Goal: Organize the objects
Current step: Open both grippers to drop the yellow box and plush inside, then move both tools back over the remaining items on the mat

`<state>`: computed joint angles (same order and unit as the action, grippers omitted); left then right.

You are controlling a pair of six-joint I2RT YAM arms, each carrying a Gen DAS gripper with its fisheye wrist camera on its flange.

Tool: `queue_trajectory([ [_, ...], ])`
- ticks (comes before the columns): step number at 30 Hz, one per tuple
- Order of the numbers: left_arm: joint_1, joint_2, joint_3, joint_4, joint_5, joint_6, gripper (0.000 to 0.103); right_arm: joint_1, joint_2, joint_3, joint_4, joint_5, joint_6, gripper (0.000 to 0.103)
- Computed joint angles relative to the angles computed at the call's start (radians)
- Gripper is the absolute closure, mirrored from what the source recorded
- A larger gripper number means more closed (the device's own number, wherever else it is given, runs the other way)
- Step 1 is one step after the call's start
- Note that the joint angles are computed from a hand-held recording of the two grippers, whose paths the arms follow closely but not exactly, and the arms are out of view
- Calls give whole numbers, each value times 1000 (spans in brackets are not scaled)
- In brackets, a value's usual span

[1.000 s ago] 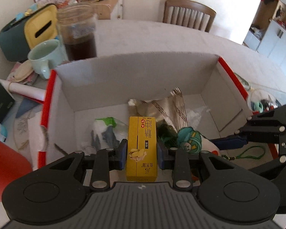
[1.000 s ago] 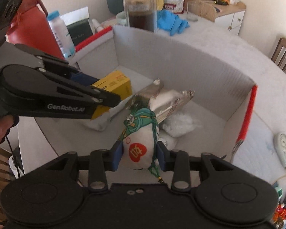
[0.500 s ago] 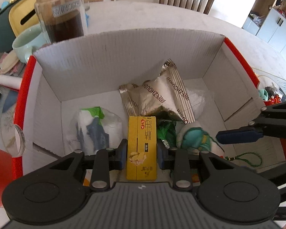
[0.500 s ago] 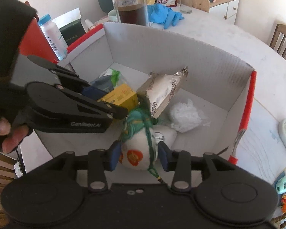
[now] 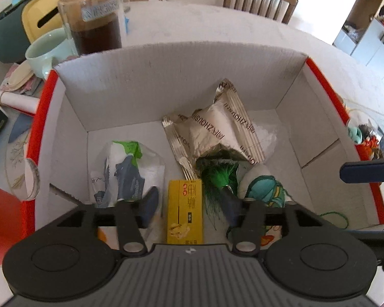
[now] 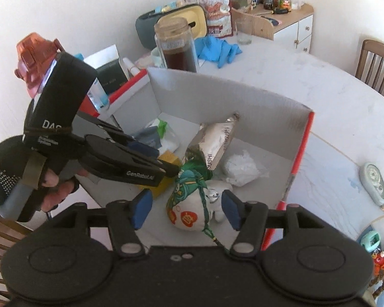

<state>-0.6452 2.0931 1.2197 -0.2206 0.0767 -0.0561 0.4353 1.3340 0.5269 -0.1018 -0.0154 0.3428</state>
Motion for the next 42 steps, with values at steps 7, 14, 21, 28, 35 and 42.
queue_trajectory([
  [7,-32,-86,-60,24,-31,-28,45,-33,-149,-49,-58,-13,-14,41],
  [14,-81,-215,-151,59,-59,-65,36,-82,-343,-97,-154,-39,-27,35],
  [21,-148,-323,-200,73,-84,-149,27,-167,-536,-111,-290,-118,-66,30],
  [28,-252,-375,-179,50,-156,-206,22,-277,-710,-110,-455,-161,-115,19],
  [35,-372,-348,-122,38,-250,-241,18,-481,-853,-112,-616,-256,-246,8],
  [42,-450,-309,-72,50,-282,-291,17,-817,-927,-99,-784,-415,-488,3],
])
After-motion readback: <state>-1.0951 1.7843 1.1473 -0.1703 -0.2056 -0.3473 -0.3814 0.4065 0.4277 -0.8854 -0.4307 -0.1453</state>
